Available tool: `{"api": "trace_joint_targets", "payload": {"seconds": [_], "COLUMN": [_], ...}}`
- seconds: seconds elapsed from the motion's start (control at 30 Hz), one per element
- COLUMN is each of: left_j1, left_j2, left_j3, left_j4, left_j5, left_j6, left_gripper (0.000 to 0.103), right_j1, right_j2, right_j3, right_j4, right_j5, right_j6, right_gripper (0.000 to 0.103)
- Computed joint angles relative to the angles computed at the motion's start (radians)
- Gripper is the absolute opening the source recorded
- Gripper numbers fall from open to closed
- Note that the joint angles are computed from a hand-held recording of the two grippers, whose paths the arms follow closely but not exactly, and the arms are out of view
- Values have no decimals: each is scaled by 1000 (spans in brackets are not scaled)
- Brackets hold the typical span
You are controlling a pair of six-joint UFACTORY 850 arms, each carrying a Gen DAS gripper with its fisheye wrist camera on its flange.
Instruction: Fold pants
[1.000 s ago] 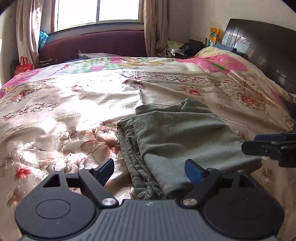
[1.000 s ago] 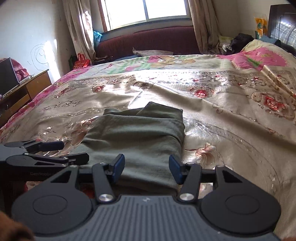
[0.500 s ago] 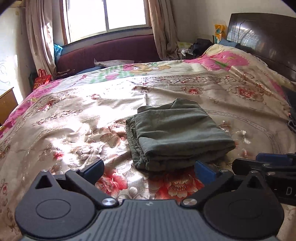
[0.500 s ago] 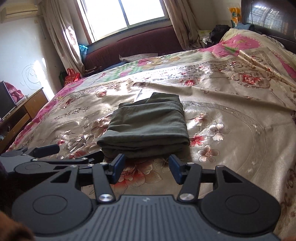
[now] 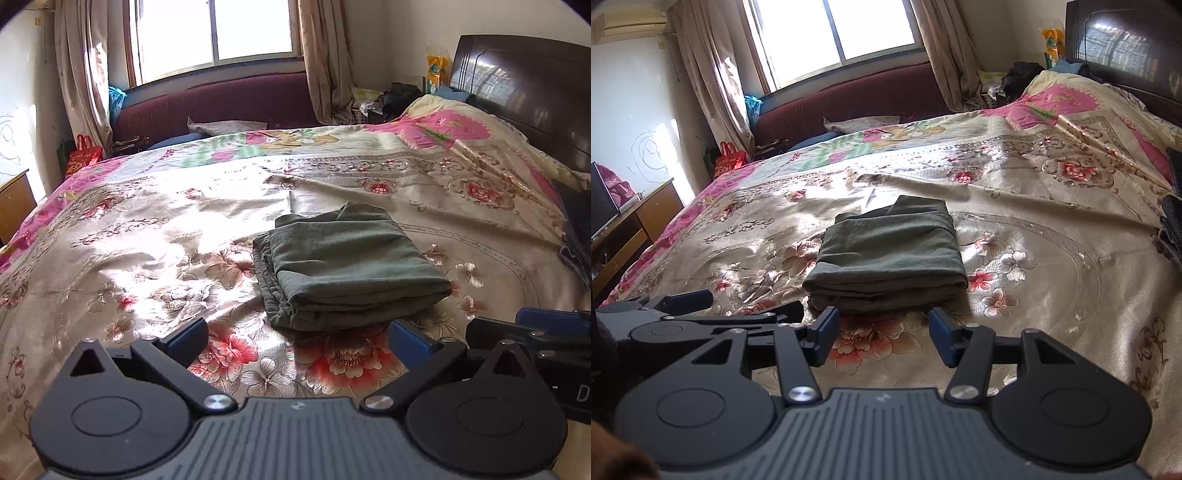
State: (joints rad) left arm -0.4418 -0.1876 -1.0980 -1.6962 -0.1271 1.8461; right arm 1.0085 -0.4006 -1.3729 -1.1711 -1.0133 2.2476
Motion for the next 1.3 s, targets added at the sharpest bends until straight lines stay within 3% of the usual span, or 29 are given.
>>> {"api": "trace_joint_targets", "payload": {"seconds": [0.27,0.6,0.93,1.3], "left_j1": [11,14,21,29], "left_j2": [11,18,31,33], "left_j3": [4,7,25,36], "left_j4": [-134,-83,-189,-137], "left_j5": [4,8,7,3], "left_j6": [126,76,180,124], "left_gripper": [103,103,103,103], "right_j1": [3,8,17,17], "right_j2": [-10,-13,-21,-26], "right_j3": [-23,-31,-38,-46], "right_j4": [-7,-4,-13,6], "right_j5": [-6,-10,-17,-9], "right_j6": [2,-3,-4,-27], "right_gripper": [55,55,55,55]}}
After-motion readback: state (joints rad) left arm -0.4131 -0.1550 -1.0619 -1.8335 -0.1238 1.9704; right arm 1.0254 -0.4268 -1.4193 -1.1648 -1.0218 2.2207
